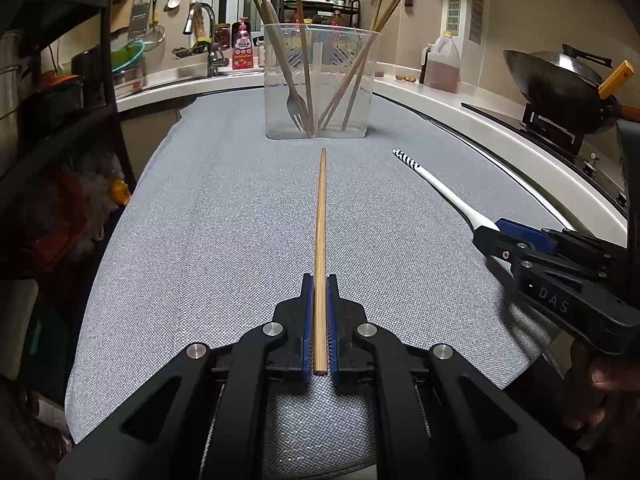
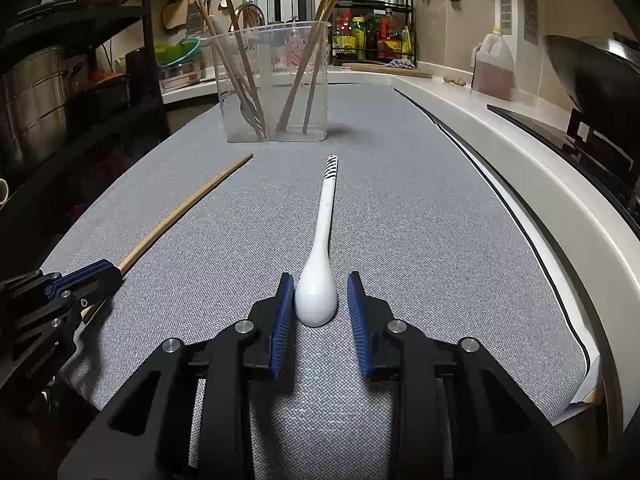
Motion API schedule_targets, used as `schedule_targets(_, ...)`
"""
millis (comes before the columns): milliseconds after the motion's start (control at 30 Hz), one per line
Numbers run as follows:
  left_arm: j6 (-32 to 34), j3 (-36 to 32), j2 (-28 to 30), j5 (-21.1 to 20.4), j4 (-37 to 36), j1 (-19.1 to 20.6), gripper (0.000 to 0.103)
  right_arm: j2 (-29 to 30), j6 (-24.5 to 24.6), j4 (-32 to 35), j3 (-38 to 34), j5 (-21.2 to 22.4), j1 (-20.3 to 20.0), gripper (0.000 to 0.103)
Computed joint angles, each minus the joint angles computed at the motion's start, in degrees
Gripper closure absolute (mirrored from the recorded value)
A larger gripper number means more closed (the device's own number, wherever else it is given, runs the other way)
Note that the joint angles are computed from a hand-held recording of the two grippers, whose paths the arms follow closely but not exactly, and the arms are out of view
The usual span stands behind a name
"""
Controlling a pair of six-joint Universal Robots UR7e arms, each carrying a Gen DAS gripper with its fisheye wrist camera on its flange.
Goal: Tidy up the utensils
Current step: 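Hold the chopstick in the left tool and spoon in the right tool, settling grips, then lift the chopstick and spoon and carry both over the clear container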
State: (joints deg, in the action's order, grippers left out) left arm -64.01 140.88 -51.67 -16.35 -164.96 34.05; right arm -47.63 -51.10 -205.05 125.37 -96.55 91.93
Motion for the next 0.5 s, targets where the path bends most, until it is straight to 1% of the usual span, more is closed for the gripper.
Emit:
schedule_targets(133, -0.46, -0.08, -0.61, -0.50, 0.79, 0.06, 0.097, -0.16, 0.27, 1.03, -0.37, -0.02, 0.14, 0.081)
schedule_targets(200, -2.57, -0.21, -1.81, -0.78, 3.50, -0.11, 0.097, -1.06, 0.48, 1.95, -0.05, 0.42, 0.24, 0.081)
schedule_targets(267, -3.94, -0.24, -2.70, 0.32, 6.07, -0.89, 0.097, -2.05, -0.46, 1.07, 0.94, 1.25, 0.62, 0.081)
schedule_targets(367, -1.84, -0.47, -3.56, 1.06, 5.36, -1.75, 0.097, -4.25, -0.95, 1.02, 2.12, 3.08, 1.26, 0.082)
schedule_targets(500, -0.77, -0.89, -5.34, 2.55, 6.35, -2.59, 0.097, -7.17, -0.70, 1.71, 2.84, 5.55, 2.34, 0.082)
